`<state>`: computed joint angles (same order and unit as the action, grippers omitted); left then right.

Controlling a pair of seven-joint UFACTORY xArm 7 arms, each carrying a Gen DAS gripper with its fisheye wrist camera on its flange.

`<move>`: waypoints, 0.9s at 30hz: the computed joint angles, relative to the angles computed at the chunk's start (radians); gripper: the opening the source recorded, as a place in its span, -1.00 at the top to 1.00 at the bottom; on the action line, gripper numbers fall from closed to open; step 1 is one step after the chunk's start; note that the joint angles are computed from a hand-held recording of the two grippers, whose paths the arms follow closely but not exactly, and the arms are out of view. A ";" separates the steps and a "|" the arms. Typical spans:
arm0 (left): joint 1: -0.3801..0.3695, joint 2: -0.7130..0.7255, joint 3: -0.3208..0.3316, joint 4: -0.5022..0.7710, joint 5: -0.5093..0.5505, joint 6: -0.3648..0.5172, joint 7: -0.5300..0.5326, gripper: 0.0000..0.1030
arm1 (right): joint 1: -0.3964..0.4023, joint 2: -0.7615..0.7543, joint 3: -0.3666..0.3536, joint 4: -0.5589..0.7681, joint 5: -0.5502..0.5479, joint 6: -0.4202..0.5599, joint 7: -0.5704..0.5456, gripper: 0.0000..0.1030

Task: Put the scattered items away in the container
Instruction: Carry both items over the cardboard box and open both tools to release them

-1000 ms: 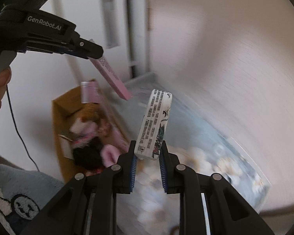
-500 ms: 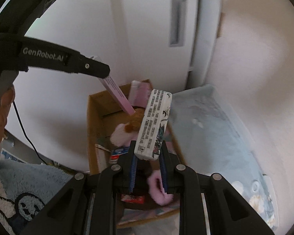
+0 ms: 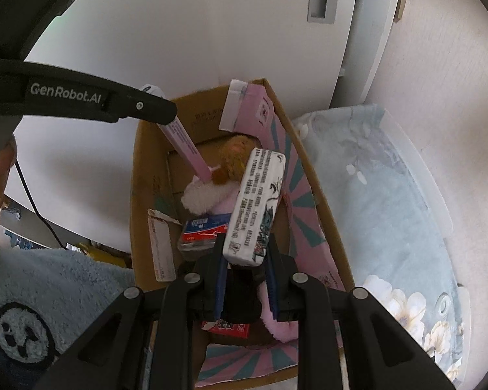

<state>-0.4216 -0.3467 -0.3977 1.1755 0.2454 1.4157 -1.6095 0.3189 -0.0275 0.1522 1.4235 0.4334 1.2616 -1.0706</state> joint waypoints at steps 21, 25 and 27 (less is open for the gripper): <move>-0.032 0.095 -0.033 0.156 0.147 0.185 0.069 -0.87 | 0.013 -0.019 0.002 -0.051 -0.065 -0.111 0.059 -0.32; -0.047 0.080 -0.024 0.148 0.168 0.181 0.066 -0.87 | -0.001 -0.028 -0.011 -0.052 -0.034 -0.109 0.075 -0.32; -0.049 0.073 -0.028 0.143 0.185 0.167 0.060 -0.87 | -0.008 -0.027 -0.016 -0.047 -0.019 -0.100 0.084 -0.32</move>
